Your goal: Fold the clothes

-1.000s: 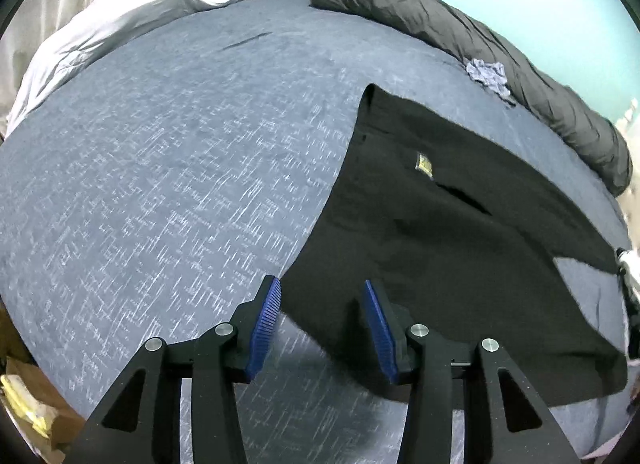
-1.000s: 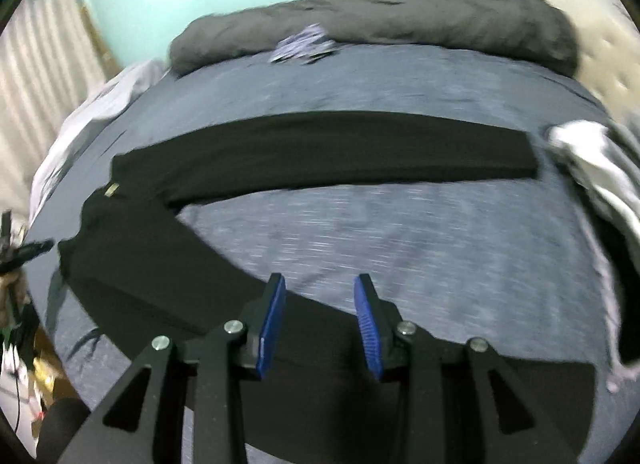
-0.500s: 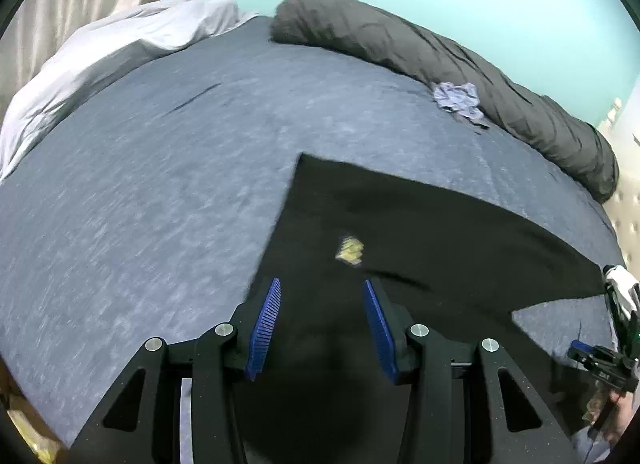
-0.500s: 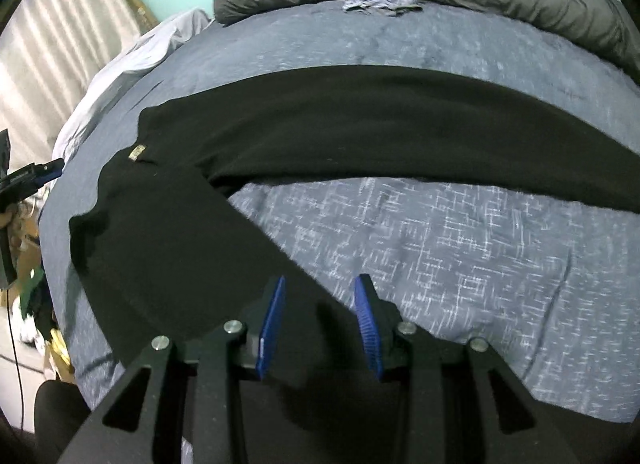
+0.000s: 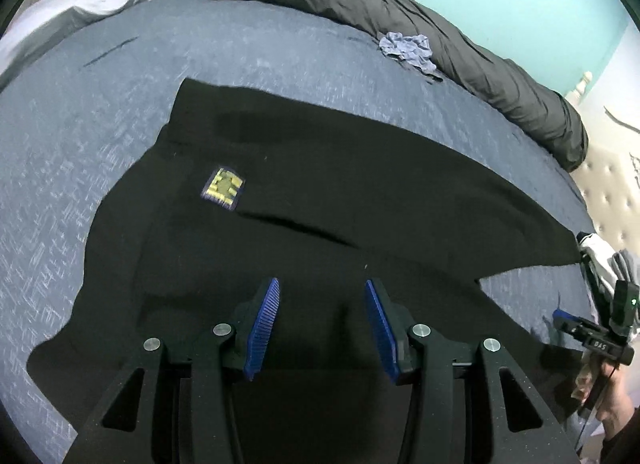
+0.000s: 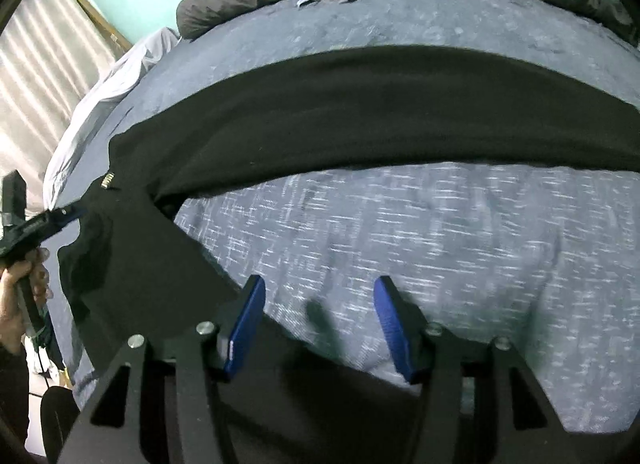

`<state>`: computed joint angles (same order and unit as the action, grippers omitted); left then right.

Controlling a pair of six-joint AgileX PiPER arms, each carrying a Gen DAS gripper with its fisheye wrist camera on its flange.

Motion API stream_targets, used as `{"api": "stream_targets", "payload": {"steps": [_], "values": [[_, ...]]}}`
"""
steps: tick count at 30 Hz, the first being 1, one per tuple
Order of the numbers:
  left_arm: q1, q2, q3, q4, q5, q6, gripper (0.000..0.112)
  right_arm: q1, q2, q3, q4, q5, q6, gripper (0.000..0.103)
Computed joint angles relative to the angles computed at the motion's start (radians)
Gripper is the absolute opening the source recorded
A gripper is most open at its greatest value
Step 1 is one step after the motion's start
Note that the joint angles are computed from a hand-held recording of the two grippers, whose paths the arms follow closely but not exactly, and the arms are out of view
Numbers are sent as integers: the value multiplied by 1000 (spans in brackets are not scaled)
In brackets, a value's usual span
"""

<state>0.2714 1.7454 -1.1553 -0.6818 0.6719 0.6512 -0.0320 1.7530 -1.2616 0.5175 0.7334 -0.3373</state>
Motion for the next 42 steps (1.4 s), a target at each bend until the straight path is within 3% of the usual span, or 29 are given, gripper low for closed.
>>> {"api": "stream_targets", "payload": {"steps": [4, 9, 17, 21, 24, 29, 31, 36, 38, 42], "values": [[48, -27, 18, 36, 39, 19, 49, -61, -102, 86, 35, 26, -88, 57], [136, -48, 23, 99, 86, 8, 51, -168, -270, 223, -33, 59, -145, 57], [286, -97, 62, 114, 198, 43, 51, -468, -440, 361, -22, 193, -284, 57], [347, -130, 93, 127, 252, 73, 56, -662, -512, 425, 35, 286, -391, 57], [373, -146, 120, 137, 267, 90, 57, -732, -565, 474, 38, 342, -462, 57], [394, -151, 151, 152, 261, 106, 57, -723, -671, 568, 20, 355, -484, 57], [393, -146, 157, 160, 253, 105, 57, -651, -730, 602, -16, 335, -478, 57], [385, -129, 161, 172, 243, 92, 57, -337, -809, 647, -102, 263, -325, 57], [382, -132, 167, 173, 243, 91, 57, -173, -799, 654, -173, 206, -198, 57], [391, -132, 168, 164, 252, 100, 57, 30, -732, 667, -302, 94, -17, 57]]}}
